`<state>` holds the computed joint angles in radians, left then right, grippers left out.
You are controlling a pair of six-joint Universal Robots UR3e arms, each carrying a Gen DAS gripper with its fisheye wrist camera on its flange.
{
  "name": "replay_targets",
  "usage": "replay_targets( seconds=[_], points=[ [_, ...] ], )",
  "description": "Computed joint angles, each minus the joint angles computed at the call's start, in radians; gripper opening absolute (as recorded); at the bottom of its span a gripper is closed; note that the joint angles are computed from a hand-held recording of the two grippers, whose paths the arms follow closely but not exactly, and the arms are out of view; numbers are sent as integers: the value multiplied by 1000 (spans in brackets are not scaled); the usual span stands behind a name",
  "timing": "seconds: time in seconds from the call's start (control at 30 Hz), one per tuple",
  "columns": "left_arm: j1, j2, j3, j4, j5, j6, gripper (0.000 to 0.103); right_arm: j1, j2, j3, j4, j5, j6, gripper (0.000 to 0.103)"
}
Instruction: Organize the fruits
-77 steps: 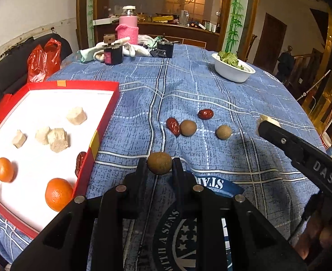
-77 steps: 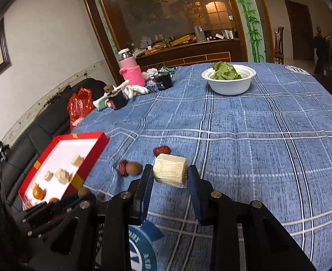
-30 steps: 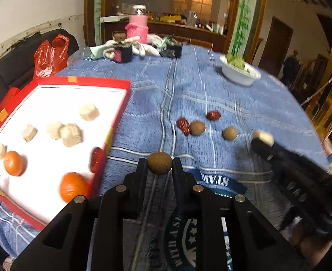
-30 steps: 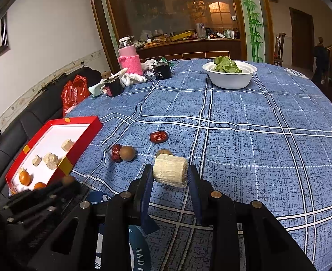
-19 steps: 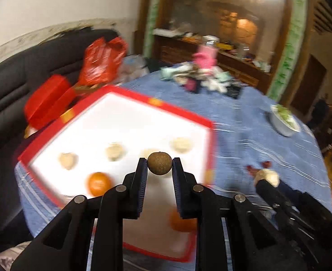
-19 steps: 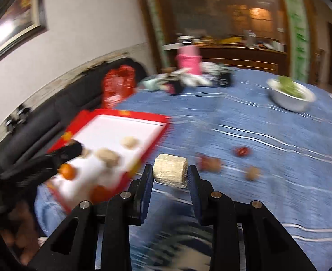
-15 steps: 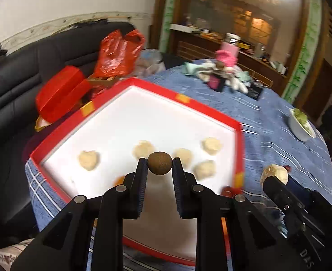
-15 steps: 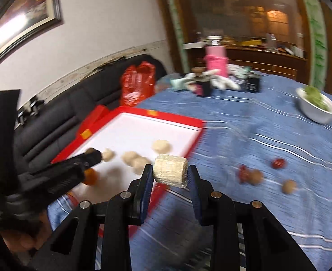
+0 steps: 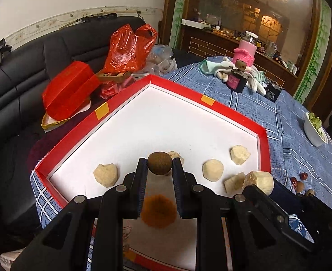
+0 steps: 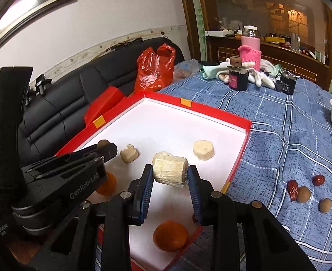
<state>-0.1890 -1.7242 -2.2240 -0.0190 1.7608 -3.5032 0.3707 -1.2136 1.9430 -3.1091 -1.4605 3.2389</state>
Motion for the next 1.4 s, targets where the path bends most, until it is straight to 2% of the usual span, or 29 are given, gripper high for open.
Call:
replay_targets(
  seconds=[0.73,0.87,1.1,1.13,1.17,1.23,1.3,1.37,1.4],
  points=[
    [10,-34,85,-93,17,27,20,-6,49,-73,41,-19,22,31],
    [30,-45,105,-139,9,2,20,-3,76,-116,61,-22,29,31],
    [67,-25,79,-134,6,-35,21,8,110,-155,73,-32,38,33],
    [74,-21,82,-149,-3,-38,31,8,112,-161,79,-34,40,34],
    [76,-21,85,-159,-5,-40,47,9,113,-165,86,-33,41,34],
    [80,-11,75,-156,-11,-51,59,11,114,-172,98,-29,35,40],
    [74,-2,67,-148,3,-74,61,15,103,-158,83,-38,35,58],
    [69,11,68,-161,6,-82,67,12,82,-130,58,-43,31,66],
    [68,20,64,-160,0,-81,67,9,69,-118,54,-45,30,68]
  ],
)
